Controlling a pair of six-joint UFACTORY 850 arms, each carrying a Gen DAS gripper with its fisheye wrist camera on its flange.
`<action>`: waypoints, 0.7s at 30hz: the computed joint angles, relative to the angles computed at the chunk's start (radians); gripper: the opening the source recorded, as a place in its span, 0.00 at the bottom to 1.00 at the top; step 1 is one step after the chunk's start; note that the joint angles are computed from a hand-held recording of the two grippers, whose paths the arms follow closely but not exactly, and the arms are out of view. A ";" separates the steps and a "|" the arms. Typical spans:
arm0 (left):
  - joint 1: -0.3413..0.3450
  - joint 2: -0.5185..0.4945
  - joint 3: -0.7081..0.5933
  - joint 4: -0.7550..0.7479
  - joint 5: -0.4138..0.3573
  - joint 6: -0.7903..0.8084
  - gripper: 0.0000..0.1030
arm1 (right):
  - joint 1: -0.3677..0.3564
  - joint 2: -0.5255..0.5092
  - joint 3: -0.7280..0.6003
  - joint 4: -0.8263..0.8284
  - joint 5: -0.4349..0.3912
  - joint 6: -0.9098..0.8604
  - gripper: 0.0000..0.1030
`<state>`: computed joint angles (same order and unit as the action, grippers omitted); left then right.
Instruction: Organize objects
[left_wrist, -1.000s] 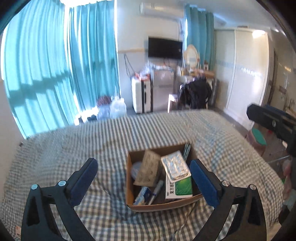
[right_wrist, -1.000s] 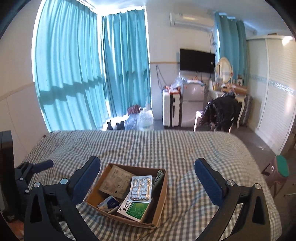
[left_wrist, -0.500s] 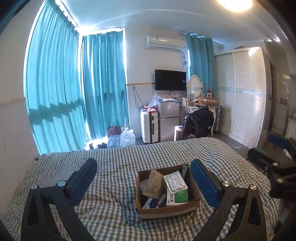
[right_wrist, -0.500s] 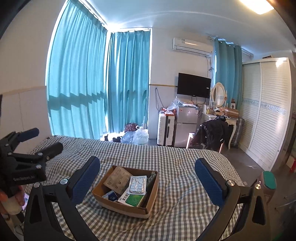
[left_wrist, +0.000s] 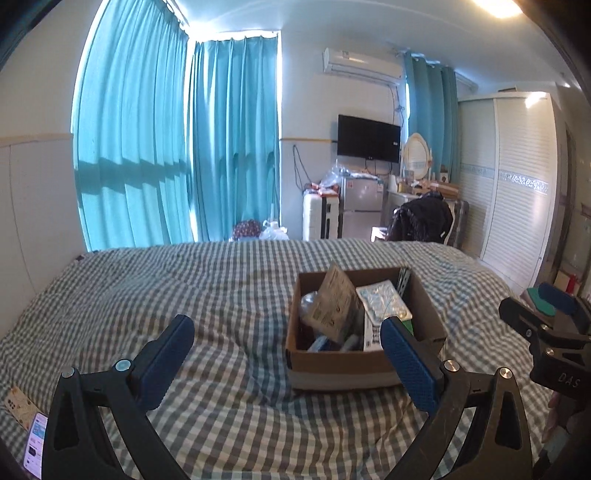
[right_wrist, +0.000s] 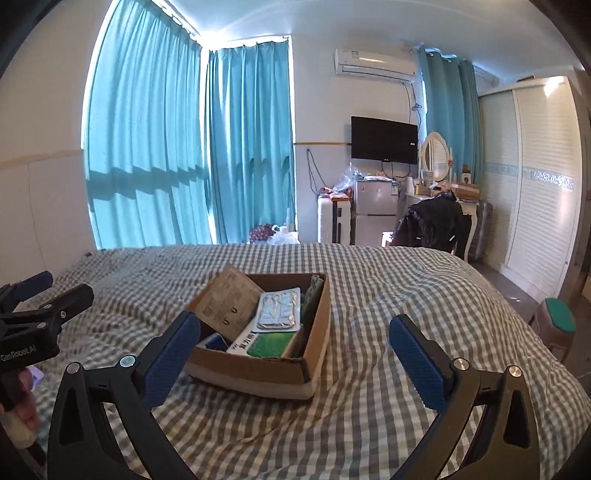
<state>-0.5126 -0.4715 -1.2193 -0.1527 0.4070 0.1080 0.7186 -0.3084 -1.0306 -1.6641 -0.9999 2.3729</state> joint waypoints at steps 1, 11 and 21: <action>-0.003 -0.003 0.001 0.005 0.001 -0.004 1.00 | 0.002 -0.012 -0.006 0.011 -0.015 -0.018 1.00; -0.014 -0.011 0.003 0.006 -0.026 0.001 1.00 | -0.009 -0.044 -0.010 0.049 0.023 -0.035 1.00; -0.021 -0.015 0.002 -0.034 -0.032 0.044 1.00 | -0.011 -0.041 -0.002 0.044 0.029 -0.019 1.00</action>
